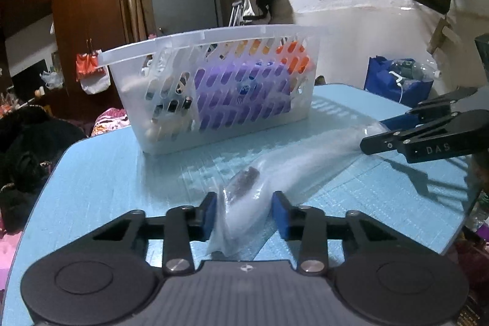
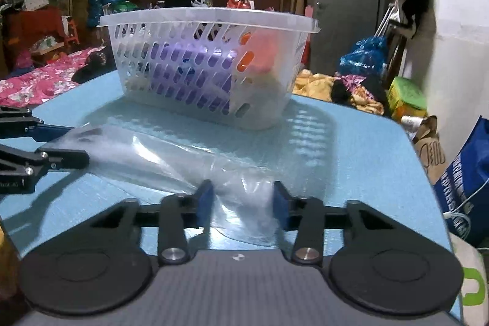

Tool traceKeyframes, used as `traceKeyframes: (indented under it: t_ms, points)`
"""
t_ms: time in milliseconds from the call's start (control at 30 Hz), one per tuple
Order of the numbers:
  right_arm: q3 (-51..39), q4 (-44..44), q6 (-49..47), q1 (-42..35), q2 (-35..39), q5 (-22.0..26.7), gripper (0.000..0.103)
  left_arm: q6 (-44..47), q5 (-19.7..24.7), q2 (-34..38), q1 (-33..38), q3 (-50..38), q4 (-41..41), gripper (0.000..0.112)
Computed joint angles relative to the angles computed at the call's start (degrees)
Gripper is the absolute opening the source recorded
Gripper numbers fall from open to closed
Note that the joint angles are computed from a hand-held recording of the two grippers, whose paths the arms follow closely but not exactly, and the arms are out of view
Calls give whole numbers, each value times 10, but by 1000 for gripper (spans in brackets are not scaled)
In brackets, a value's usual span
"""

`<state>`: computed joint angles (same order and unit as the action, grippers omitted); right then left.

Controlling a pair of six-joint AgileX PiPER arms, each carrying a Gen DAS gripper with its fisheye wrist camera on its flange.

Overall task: Organize objects
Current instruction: 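Pinch the clear plastic bag with both tools at its two ends, then carry the plastic bag over the basket and open both tools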

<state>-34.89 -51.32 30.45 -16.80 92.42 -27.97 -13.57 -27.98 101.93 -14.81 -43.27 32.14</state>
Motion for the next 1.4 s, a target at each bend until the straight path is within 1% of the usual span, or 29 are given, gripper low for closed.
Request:
traceKeyframes:
  t_ms: [33, 133, 267, 400, 500, 633, 833, 1067, 1200, 1267, 1400]
  points:
    - [2, -5, 4, -3, 0, -6, 37, 6, -16, 3, 3, 5, -8, 35]
    - [12, -9, -1, -16, 3, -34, 29, 31, -49, 8, 5, 16, -32, 31]
    - [36, 43, -64, -11, -2, -59, 19, 39, -79, 7, 11, 28, -33, 28]
    - [43, 44, -70, -15, -5, -75, 11, 54, -108, 2, 17, 43, -39, 27]
    - [45, 34, -67, -19, -6, -84, 10, 48, -113, 0, 23, 44, -32, 27]
    - [48, 45, -86, -18, -1, -93, 10, 57, -122, 4, 23, 46, -35, 26]
    - [53, 35, -79, -27, -2, -107, 10, 48, -147, 2, 35, 56, -17, 26]
    - [57, 21, -66, -34, -20, -112, 10, 38, -175, -5, 49, 67, 3, 26]
    - [58, 3, -47, -41, -42, -116, 9, 29, -199, -19, 63, 78, 22, 26]
    - [57, -9, -32, -43, -62, -115, 9, 23, -204, -35, 69, 81, 32, 26]
    - [36, -31, 15, -32, -128, -89, 9, 2, -209, -89, 79, 79, 50, 25]
